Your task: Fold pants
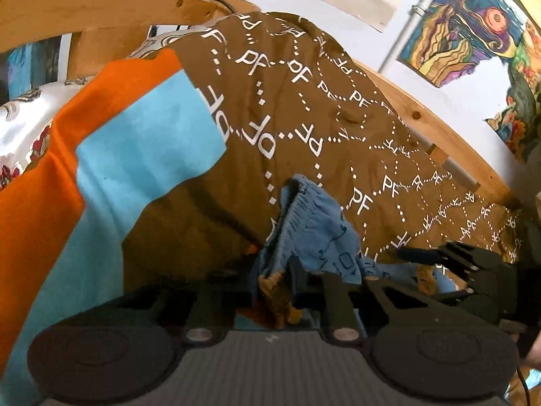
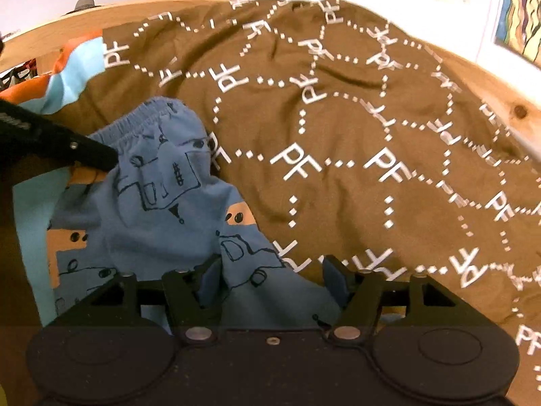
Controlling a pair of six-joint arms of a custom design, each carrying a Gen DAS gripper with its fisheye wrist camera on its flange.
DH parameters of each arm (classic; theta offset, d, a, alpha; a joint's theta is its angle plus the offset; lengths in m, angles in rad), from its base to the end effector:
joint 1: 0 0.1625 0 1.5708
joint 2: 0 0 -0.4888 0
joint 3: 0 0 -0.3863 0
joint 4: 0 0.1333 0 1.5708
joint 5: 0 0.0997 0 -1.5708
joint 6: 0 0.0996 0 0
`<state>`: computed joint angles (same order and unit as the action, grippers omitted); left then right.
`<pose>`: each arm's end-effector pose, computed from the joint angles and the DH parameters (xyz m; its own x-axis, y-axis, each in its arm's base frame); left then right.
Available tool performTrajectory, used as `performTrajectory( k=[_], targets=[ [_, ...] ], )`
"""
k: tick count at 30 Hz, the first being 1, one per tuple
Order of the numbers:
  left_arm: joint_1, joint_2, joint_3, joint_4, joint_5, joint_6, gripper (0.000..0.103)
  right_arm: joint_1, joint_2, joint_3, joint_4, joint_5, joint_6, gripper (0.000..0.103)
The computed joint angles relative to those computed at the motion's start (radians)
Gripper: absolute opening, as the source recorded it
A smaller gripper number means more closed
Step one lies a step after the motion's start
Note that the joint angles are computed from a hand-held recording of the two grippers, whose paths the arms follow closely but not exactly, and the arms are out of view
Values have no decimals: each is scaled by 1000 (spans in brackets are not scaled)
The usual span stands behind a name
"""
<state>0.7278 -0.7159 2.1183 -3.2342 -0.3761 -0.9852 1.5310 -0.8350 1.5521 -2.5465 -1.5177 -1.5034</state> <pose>-0.2524 -0.5275 0.0928 -0.8353 -0.4723 -0.2816 0.0457 0.4507 -0.8915 0.1090 -0.7460 0.2003 -0.1056 -0.9620 0.2517 -0.9935 0.0912 -0.0684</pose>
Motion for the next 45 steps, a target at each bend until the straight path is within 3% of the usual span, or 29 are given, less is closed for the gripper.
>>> performTrajectory(
  k=[4, 10, 14, 19, 27, 32, 35, 39, 41, 42, 45],
  targets=[
    [-14, -7, -15, 83, 15, -74, 17, -25, -69, 59, -52, 45, 14, 84],
    [-49, 7, -52, 165, 64, -34, 16, -78, -189, 126, -40, -33, -27, 84],
    [-63, 21, -83, 178, 79, -3, 15, -101, -204, 162, -79, -109, -87, 82],
    [-82, 60, -132, 118, 85, 102, 15, -115, -186, 179, -136, -114, -119, 84],
    [-122, 163, -247, -1, 82, 416, 15, -137, -232, 113, -42, -29, -84, 85],
    [-135, 242, -350, -84, -6, 616, 15, -177, -268, 49, 18, -4, -48, 85],
    [-134, 293, -424, -108, -98, 717, 15, -200, -284, 11, 50, 8, -31, 85],
    [-110, 359, -511, -37, -255, 776, 19, -227, -282, -30, 32, -12, -5, 87],
    [-99, 387, -535, 17, -304, 781, 37, -235, -269, -57, 19, -29, 22, 89],
    [-98, 397, -539, 44, -320, 784, 42, -238, -262, -71, 14, -40, 39, 89],
    [-115, 431, -527, 21, -299, 843, 56, -244, -246, -104, 22, -48, 101, 89]
  ],
)
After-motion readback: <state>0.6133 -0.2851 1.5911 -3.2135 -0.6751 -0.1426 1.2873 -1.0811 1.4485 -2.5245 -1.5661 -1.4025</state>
